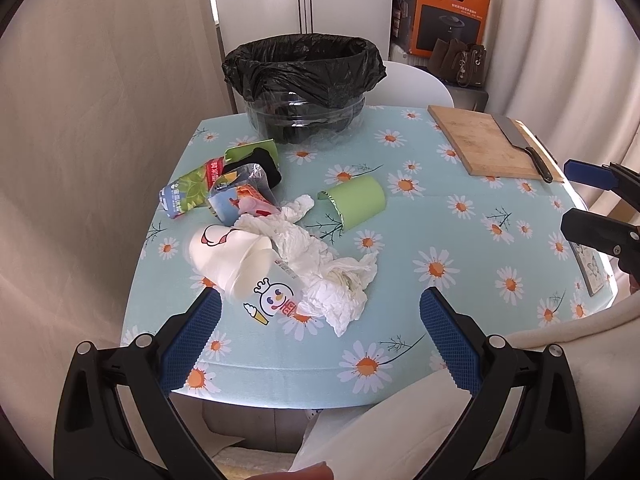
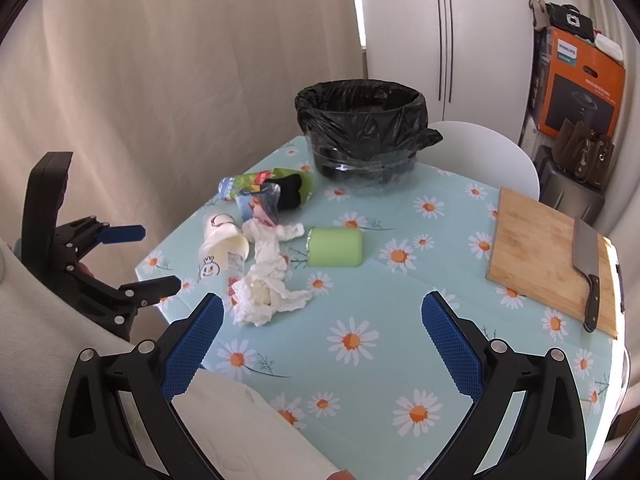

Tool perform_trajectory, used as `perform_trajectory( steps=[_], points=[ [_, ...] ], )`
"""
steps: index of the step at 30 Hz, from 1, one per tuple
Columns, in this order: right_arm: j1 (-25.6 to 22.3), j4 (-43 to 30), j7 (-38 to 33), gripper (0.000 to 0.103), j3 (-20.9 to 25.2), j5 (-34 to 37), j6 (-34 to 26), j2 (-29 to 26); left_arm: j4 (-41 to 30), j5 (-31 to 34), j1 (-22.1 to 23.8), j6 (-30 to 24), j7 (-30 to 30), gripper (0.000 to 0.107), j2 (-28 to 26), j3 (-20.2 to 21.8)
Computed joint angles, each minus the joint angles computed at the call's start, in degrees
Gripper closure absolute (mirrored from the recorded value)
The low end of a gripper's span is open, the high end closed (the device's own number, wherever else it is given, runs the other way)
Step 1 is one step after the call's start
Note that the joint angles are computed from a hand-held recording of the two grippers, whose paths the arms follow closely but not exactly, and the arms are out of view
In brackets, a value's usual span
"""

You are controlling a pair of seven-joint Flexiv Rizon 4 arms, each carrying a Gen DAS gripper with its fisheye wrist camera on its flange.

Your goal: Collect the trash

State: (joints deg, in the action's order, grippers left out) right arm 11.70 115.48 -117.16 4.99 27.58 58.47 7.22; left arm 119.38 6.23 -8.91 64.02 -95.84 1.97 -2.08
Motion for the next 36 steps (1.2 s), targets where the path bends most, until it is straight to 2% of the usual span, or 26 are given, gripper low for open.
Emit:
perform_trajectory(
  steps=[14,20,29,32,36],
  points=[
    [-1.5,-5.0,-6.1,0.008,-1.2,4.7,-9.4,-2.1,-0.2,1.1,0.0,-3.1,-5.4,0.010,0.6,-0.5],
    [-2.8,-8.0,-10.5,0.008,-1.3,6.1,-12.4,-4.0,2.1,-2.2,-0.6,1.5,-8.2,0.010,0.1,-0.2],
    [-5.7,-12.4,-22.4,0.008,-0.9,6.8,-20.0,-7.9,1.0,11.3,-0.6,-0.6,-25.5,0.009,-0.5,-1.0],
    [-6.4,-13.3,-25.2,0.008,-0.4,6.8,-21.1,-9.2,0.8,14.5,-0.6,-2.9,-29.5,0.009,-0.2,-1.0],
    [-6.9,-14.7,-25.6,0.008,0.4,6.8,-21.9,-11.2,1.6,15.2,-0.2,-2.8,-30.5,0.010,0.0,-0.5]
  ],
)
